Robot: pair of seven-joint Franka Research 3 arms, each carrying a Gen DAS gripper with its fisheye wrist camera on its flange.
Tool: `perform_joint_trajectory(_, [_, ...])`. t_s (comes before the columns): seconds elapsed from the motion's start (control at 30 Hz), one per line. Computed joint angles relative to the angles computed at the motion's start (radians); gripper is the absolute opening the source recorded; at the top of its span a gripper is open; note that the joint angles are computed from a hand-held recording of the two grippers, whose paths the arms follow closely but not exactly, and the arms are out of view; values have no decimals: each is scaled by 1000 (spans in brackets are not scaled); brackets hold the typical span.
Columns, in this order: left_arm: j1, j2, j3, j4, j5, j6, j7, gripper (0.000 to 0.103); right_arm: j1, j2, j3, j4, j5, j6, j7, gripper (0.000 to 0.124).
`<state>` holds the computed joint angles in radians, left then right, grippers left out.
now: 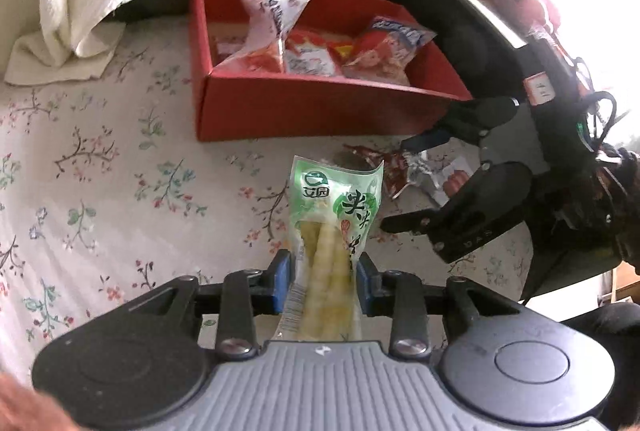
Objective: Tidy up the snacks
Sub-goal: 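Lift the green packet with left tool while right tool grasps the brown foil packet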
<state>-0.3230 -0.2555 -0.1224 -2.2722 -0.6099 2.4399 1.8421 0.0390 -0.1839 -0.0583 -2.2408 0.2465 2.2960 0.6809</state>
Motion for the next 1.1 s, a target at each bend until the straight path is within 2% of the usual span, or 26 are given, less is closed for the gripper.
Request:
perform_joint_trajectory(0.1, [0, 2, -2, 2, 4, 0, -5, 28, -8, -47, 20, -27, -36, -35, 142, 80])
perform_joint_trajectory(0.13, [0, 1, -2, 2, 3, 1, -6, 28, -7, -71, 18, -39, -29, -71, 163, 79])
perform_joint_trajectory(0.2, [0, 1, -1, 3, 1, 4, -5, 29, -2, -111, -2, -62, 12, -141, 157, 67])
perform_joint_trajectory(0.27, [-1, -3, 2, 1, -6, 2, -2, 29, -11, -145, -16, -85, 48, -176, 174, 65])
perform_joint_trajectory(0.33, [-4, -9, 6, -4, -17, 0, 11, 29, -26, -181, -4, -131, 33, -98, 209, 69])
perform_joint_trajectory(0.4, [-4, -12, 3, -6, -12, 2, 11, 30, -36, -183, -5, -146, 48, -42, 263, 80])
perform_joint_trajectory(0.5, [-7, -10, -4, -5, 5, 15, 11, 30, -34, -161, -18, -153, 162, 17, 390, 80])
perform_joint_trajectory(0.57, [-6, -5, -12, -4, 31, 28, 1, 30, -36, -164, -5, -173, 180, 51, 479, 82])
perform_joint_trajectory(0.63, [-9, -3, -12, -4, 42, 28, -5, 30, -36, -181, -2, -183, 157, 45, 515, 83])
perform_joint_trajectory(0.77, [-20, -19, 0, -15, 15, 32, 18, 31, -20, -164, -65, -155, 317, -25, 571, 87])
perform_joint_trajectory(0.93, [-26, -34, 13, -26, -14, 41, 30, 31, -43, -121, -67, -149, 423, 16, 723, 91])
perform_joint_trajectory(0.97, [-26, -35, 13, -25, -14, 39, 29, 31, -41, -115, -63, -149, 430, 29, 730, 95])
perform_joint_trajectory(1.1, [-25, -31, 5, -26, 3, 32, 14, 31, -40, -103, 10, -132, 265, 86, 818, 97])
